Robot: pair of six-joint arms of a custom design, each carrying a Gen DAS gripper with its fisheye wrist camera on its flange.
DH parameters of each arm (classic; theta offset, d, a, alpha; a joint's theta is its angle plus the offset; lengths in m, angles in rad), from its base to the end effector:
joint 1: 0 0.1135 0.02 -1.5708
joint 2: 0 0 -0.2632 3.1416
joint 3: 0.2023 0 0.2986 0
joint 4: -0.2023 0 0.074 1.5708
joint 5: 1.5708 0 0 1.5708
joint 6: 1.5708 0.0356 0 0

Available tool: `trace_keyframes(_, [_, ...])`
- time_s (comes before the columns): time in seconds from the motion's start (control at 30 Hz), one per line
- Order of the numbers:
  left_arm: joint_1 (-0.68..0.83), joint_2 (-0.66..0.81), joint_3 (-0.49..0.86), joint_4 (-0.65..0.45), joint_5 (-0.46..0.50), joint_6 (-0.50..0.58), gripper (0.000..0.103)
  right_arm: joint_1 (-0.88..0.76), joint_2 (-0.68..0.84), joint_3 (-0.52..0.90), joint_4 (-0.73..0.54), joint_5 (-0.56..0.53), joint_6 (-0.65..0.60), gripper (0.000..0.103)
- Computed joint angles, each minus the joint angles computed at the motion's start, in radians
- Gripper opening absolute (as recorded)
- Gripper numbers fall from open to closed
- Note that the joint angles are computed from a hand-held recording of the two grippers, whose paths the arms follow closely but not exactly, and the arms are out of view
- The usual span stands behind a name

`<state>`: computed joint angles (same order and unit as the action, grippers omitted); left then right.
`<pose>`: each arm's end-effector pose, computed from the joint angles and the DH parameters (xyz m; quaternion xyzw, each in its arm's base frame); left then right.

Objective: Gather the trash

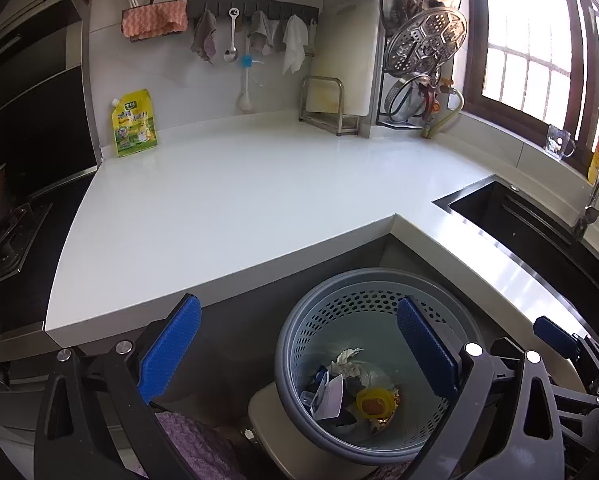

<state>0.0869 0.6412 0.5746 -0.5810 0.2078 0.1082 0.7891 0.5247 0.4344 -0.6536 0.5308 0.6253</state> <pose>0.1916 0.0093 0.2457 0.0557 0.8900 -0.0493 0.4499 0.1297 0.1051 0.2078 0.0327 0.8893 0.0693 0.4508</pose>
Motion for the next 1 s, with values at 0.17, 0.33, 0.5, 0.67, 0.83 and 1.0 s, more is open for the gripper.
trace_keyframes(0.17, [0.009, -0.009, 0.004, -0.004, -0.002, -0.004, 0.097, 0.030, -0.010, 0.008, -0.025, 0.032, 0.021, 0.078])
trace_keyframes(0.33, [0.003, -0.005, 0.016, -0.014, -0.013, -0.005, 0.097, 0.024, 0.003, 0.013, -0.032, 0.032, 0.036, 0.078])
trace_keyframes(0.5, [-0.009, -0.002, 0.020, -0.008, -0.033, -0.009, 0.097, 0.035, 0.016, 0.023, -0.037, 0.044, 0.043, 0.078])
trace_keyframes(0.67, [-0.025, 0.012, 0.026, -0.001, -0.045, -0.004, 0.097, 0.038, 0.018, 0.029, -0.040, 0.053, 0.042, 0.078])
trace_keyframes(0.83, [-0.056, 0.020, 0.029, 0.011, -0.080, -0.006, 0.097, 0.031, 0.020, 0.031, -0.040, 0.048, 0.039, 0.078])
trace_keyframes(1.0, [-0.063, 0.027, 0.033, 0.013, -0.086, -0.010, 0.097, 0.025, 0.019, 0.030, -0.038, 0.044, 0.036, 0.078])
